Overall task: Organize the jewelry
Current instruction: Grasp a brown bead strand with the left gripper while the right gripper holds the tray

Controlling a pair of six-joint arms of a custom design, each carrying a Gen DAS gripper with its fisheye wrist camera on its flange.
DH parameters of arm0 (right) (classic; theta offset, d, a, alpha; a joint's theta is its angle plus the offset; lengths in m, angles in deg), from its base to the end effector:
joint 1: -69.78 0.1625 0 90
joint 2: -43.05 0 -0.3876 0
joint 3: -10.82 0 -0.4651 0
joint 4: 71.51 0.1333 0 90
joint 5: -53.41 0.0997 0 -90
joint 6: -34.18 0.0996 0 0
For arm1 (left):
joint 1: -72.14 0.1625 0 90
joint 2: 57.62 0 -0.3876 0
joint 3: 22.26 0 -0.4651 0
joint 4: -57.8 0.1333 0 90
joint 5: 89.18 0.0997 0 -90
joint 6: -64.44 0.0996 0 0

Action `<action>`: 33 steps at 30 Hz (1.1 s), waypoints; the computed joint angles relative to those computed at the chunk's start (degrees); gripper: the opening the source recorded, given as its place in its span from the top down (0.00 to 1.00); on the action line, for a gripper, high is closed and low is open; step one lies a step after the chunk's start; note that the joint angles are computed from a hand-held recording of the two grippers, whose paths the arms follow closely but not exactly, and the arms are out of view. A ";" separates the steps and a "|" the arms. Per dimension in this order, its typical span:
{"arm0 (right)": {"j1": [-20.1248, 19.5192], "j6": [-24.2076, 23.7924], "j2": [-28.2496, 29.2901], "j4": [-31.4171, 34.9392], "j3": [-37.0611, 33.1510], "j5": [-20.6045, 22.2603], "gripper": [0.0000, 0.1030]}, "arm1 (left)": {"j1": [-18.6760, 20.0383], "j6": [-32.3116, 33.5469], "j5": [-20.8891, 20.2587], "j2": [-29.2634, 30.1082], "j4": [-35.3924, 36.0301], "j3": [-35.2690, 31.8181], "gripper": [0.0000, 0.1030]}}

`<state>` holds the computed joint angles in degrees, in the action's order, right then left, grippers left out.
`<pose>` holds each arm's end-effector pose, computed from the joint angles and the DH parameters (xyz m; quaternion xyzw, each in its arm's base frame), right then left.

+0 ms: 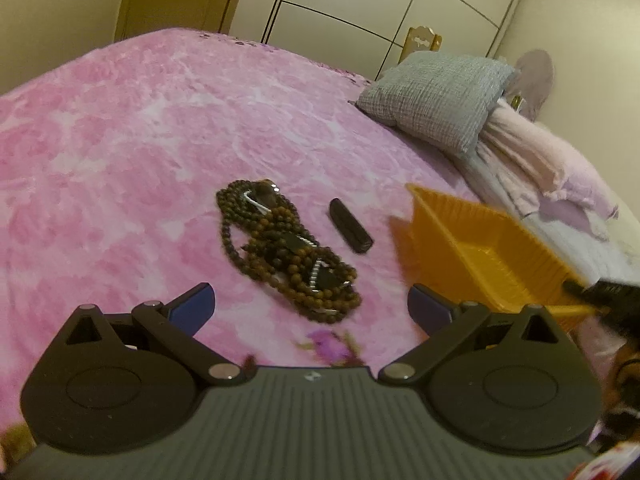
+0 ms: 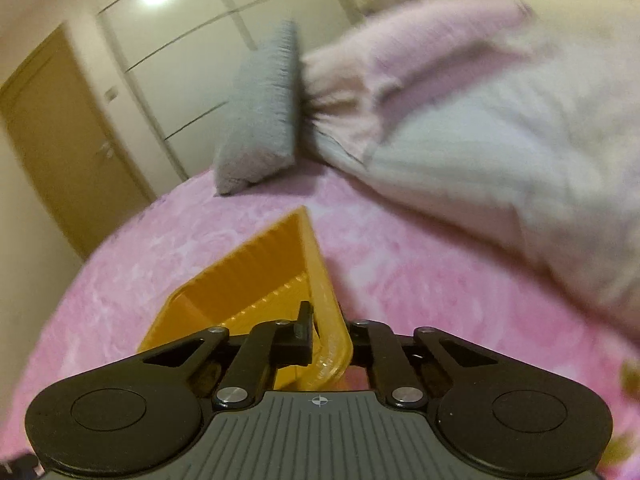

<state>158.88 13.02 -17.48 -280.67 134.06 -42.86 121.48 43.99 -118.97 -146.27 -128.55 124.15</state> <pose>0.1139 -0.5434 0.1150 0.1293 -0.8706 0.4543 0.1376 -0.0718 -0.4208 0.1801 -0.0199 0.8329 -0.4868 0.2624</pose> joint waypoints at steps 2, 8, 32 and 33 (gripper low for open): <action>1.79 -5.81 0.73 -2.16 -0.10 -1.82 0.94 | 0.77 2.88 -0.60 -0.10 -1.11 -0.05 0.08; 4.49 -17.47 1.95 -5.26 0.10 -3.43 0.95 | 3.77 11.11 -3.38 -0.13 -1.59 -1.25 0.15; 5.52 -28.45 2.95 -11.00 1.33 -5.36 0.95 | 12.64 9.31 -10.41 6.45 2.76 -9.43 0.88; 5.59 -28.24 2.99 -10.94 1.24 -5.46 0.95 | 12.38 8.81 -10.27 6.17 3.39 -9.31 0.89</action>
